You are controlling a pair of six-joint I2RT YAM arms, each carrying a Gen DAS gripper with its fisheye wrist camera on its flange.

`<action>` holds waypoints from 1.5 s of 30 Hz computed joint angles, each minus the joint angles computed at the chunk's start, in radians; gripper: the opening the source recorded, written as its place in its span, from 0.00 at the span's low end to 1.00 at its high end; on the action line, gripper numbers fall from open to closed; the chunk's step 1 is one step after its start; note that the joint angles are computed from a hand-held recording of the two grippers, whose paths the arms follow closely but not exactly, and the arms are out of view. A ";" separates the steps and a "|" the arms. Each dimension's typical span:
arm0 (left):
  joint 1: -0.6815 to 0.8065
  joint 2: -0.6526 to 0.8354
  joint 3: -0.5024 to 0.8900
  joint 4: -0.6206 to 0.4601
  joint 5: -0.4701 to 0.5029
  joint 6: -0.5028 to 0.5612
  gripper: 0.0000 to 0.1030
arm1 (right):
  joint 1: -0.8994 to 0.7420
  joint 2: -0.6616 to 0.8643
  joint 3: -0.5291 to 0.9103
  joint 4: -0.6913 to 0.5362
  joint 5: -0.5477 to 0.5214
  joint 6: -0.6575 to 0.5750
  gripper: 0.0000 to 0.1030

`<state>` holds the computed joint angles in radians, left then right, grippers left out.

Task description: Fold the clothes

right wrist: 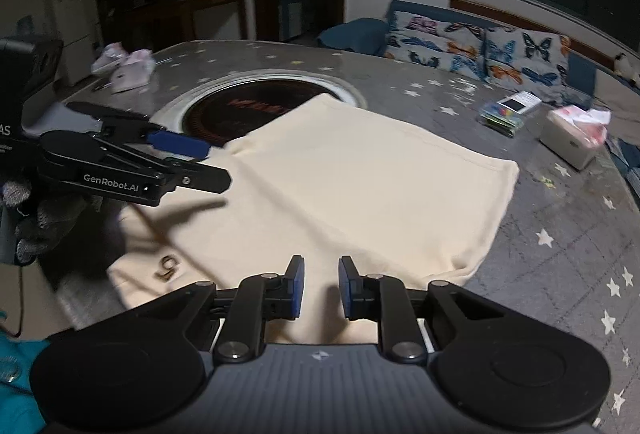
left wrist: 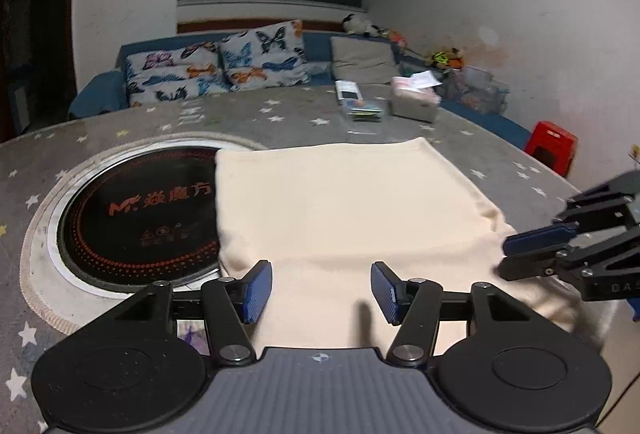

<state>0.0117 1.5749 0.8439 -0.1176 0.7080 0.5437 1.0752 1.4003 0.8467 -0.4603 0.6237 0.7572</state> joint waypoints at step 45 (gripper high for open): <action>0.104 -0.196 -0.181 -0.131 0.181 0.560 0.10 | 0.183 -0.005 0.092 -0.269 0.059 0.130 0.45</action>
